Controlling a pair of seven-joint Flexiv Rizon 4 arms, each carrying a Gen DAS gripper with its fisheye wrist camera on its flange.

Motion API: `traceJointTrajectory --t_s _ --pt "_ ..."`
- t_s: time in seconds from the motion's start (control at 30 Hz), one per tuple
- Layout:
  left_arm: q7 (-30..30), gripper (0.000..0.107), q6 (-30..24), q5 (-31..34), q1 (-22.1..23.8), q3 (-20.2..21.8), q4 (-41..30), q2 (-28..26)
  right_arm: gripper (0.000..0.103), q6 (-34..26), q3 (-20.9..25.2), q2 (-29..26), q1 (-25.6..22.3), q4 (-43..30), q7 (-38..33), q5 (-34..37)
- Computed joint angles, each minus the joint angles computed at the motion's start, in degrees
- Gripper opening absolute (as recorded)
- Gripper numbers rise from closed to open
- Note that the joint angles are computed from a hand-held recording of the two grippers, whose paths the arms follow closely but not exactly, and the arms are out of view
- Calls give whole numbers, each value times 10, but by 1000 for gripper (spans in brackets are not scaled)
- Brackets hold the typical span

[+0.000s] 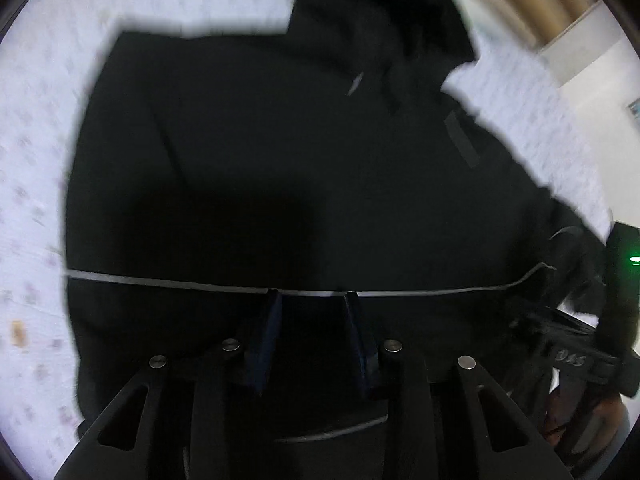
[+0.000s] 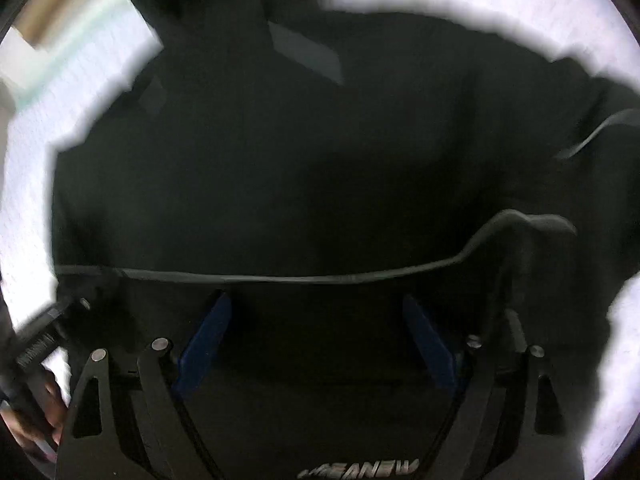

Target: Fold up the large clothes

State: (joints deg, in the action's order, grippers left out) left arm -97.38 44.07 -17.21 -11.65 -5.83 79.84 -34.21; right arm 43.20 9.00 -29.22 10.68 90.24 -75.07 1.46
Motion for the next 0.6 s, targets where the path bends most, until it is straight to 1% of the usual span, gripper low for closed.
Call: traceJointTrajectory --t_s 0.03,0.07,0.1,0.13,0.17,0.23,0.3,0.33,0.43,0.5,0.53,0.57,0.6 --pt "8 31 3 -11 6 -7 4 -5 88 6 -1 -7 -1 -1 -2 2" --pt "5 30 -2 -20 10 -9 2 -8 88 -11 -3 -9 1 -12 9 0" --pt "-4 29 -19 -24 12 -8 -7 -9 88 -41 -4 -8 5 -30 20 -4" --pt "-16 27 -39 -27 13 -5 -19 -8 88 -53 -3 -7 4 -40 21 -2" --pt "-7 27 -38 -42 22 -14 -19 -2 88 -39 2 1 0 -42 13 7" --pt "40 27 9 -70 32 -33 -1 14 88 4 -2 15 6 -33 8 -3" --pt "60 27 31 -61 25 -29 -12 16 88 39 -2 14 11 -34 -3 -12" --pt "67 27 35 -57 24 -27 -21 12 88 55 1 9 10 -35 -6 -5" --pt "64 27 23 -40 12 -19 -54 -12 88 67 -1 -13 14 -43 18 3" --pt "51 27 -2 -11 -3 -4 -81 -33 88 77 -8 -30 24 -40 37 -9" --pt "37 27 -23 11 -14 9 -96 -45 88 83 -7 -41 16 -41 25 -10" --pt "35 27 -26 17 -13 11 -97 -52 89 93 -7 -47 15 -34 15 -17" --pt "32 27 -2 12 -11 7 -81 -53 93 106 -7 -51 16 -27 3 -28"
